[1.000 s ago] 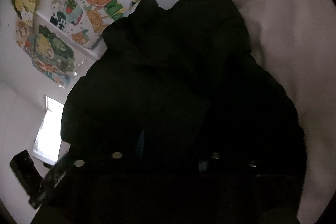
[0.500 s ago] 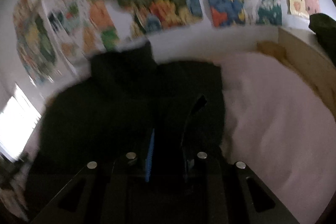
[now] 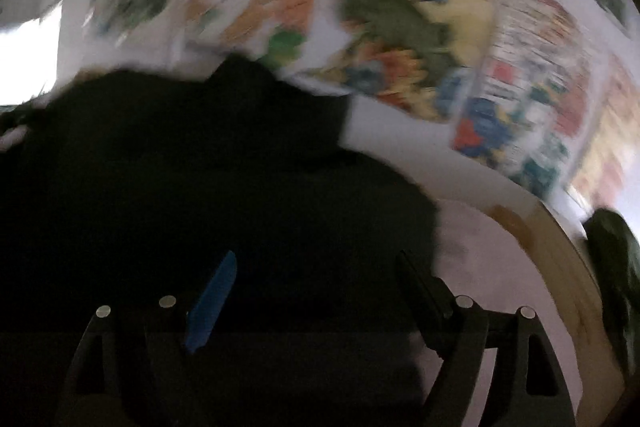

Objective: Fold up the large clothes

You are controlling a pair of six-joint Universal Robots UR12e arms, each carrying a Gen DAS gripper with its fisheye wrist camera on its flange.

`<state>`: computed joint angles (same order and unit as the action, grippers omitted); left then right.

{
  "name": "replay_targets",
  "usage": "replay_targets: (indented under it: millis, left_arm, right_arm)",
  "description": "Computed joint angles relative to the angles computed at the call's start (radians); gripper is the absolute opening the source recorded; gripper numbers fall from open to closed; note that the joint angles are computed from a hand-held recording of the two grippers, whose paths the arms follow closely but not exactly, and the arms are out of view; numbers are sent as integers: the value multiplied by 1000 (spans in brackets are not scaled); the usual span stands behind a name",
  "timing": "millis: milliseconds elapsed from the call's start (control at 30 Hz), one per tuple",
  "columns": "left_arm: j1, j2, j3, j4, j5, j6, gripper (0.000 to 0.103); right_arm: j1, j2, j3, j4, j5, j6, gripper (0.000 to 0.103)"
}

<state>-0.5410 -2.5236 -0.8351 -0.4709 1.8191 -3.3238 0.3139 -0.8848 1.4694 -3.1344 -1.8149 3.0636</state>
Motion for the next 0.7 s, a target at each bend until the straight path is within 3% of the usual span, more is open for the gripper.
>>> replay_targets:
  millis: [67, 133, 267, 433, 700]
  left_arm:
    - [-1, -22, 28, -47, 16, -1, 87]
    - [2, -27, 13, -24, 20, -15, 96]
    - [1, -39, 22, -43, 33, -5, 99]
    - [-6, -58, 45, -65, 81, 17, 101]
    - [-8, -63, 50, -70, 91, 21, 101]
  right_arm:
    - [-8, 10, -12, 48, 38, 17, 80]
    - [-25, 22, -27, 90, 92, 58, 80]
    - [-42, 42, -47, 128, 164, 87, 83]
    - [-40, 51, -46, 124, 164, 79, 85]
    - [-35, 61, -45, 90, 143, 72, 86]
